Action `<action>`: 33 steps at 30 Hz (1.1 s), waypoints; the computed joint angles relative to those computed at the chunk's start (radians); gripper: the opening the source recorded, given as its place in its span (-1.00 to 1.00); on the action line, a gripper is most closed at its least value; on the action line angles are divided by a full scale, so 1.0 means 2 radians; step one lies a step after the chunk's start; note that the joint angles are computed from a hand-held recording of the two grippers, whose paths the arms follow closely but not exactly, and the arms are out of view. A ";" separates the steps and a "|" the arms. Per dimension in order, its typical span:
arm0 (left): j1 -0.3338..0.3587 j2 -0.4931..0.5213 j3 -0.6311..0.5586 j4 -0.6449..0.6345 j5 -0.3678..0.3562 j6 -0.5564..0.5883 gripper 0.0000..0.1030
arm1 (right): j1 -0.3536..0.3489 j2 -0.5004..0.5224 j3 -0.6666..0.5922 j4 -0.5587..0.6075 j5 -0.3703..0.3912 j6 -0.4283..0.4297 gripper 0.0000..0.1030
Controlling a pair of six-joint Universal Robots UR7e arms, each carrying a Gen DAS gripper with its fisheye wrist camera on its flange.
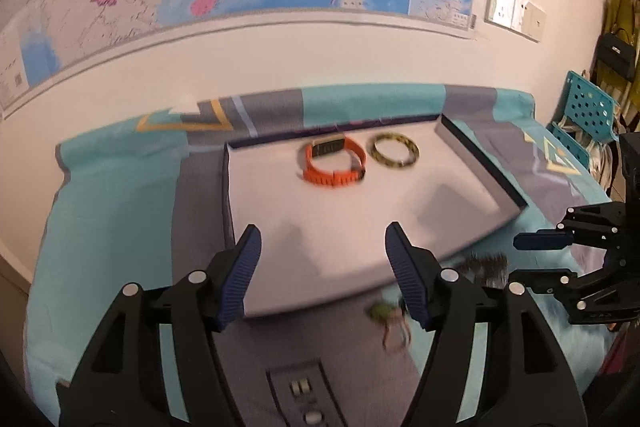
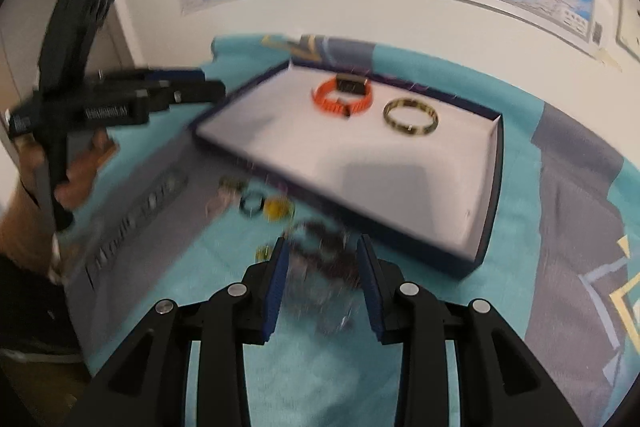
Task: Organize jewelry
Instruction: 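Withdraw both tools from the box toward the remaining jewelry, then grasp the pink translucent loop with the left tool while the right tool grasps the crystal bracelet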
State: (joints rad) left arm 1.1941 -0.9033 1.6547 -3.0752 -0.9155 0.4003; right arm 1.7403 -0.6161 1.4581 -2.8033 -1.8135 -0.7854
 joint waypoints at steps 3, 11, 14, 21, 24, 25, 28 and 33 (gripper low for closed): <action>0.003 -0.014 0.030 -0.007 -0.008 -0.009 0.24 | 0.002 -0.007 0.026 -0.022 -0.007 -0.018 -0.35; 0.004 -0.024 0.067 0.001 -0.018 -0.015 0.24 | 0.002 0.002 0.029 -0.033 -0.020 -0.025 -0.32; 0.004 -0.020 0.068 0.015 -0.024 -0.015 0.24 | 0.007 0.007 0.033 -0.048 -0.033 -0.033 -0.29; 0.004 0.002 0.054 0.045 -0.016 -0.025 0.24 | 0.012 0.009 0.041 -0.061 -0.051 -0.046 -0.47; 0.005 0.006 0.050 0.056 -0.014 -0.028 0.24 | 0.009 0.004 0.045 -0.057 -0.045 -0.040 -0.60; 0.005 0.006 0.050 0.057 -0.013 -0.029 0.24 | 0.008 0.002 0.044 -0.050 -0.039 -0.033 -0.65; 0.005 0.006 0.052 0.057 -0.013 -0.030 0.24 | 0.001 -0.010 0.045 -0.029 -0.018 -0.009 -1.00; 0.005 0.005 0.053 0.059 -0.012 -0.034 0.21 | -0.007 -0.028 0.052 -0.007 0.014 0.022 -1.00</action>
